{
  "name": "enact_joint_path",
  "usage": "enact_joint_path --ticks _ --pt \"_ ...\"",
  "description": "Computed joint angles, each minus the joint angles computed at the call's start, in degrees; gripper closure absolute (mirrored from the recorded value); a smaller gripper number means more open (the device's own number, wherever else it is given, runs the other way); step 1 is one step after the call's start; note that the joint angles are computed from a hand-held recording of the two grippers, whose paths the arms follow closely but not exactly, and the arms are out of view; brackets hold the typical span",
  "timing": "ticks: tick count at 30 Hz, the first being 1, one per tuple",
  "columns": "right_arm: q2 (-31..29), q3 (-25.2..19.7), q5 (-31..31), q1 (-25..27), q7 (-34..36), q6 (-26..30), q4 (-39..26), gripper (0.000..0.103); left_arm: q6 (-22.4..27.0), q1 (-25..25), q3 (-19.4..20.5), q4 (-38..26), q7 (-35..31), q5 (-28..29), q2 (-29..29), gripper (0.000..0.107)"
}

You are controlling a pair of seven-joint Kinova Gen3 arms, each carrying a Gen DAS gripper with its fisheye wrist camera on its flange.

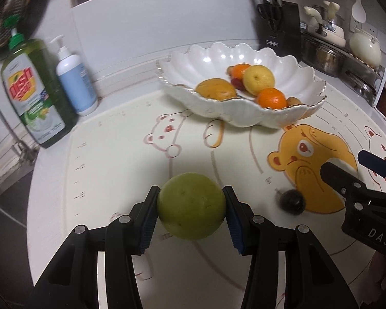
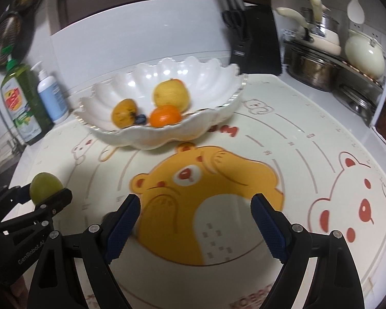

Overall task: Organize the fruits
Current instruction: 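Grasp the dark plum with the right tool while the left tool holds the green citrus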

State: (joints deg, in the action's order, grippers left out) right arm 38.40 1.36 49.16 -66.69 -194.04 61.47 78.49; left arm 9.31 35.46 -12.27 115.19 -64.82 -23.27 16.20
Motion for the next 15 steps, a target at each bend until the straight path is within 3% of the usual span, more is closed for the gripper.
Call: enact_joint_path --ticks 2,6,11,15 --pt "0.56 -0.29 -0.04 -0.06 0.88 -0.18 -1.03 0.015 -0.71 1.23 -2.21 1.25 1.14 -0.75 -0.85 0.059" --pt "1.72 -0.33 -0.74 -0.38 2.51 -0.65 -3.06 0.015 -1.2 -1.65 -0.76 3.04 0.52 0.01 -2.33 0.059" --pt "3.08 0.22 -1.91 -0.98 4.69 -1.08 -5.52 0.015 -2.04 -1.65 -2.43 4.91 1.08 -0.62 -3.38 0.059" --pt "4.47 0.61 -3.14 -1.38 7.14 -0.5 -7.84 0.015 -2.95 1.5 -6.79 6.06 3.07 -2.18 -3.55 0.059"
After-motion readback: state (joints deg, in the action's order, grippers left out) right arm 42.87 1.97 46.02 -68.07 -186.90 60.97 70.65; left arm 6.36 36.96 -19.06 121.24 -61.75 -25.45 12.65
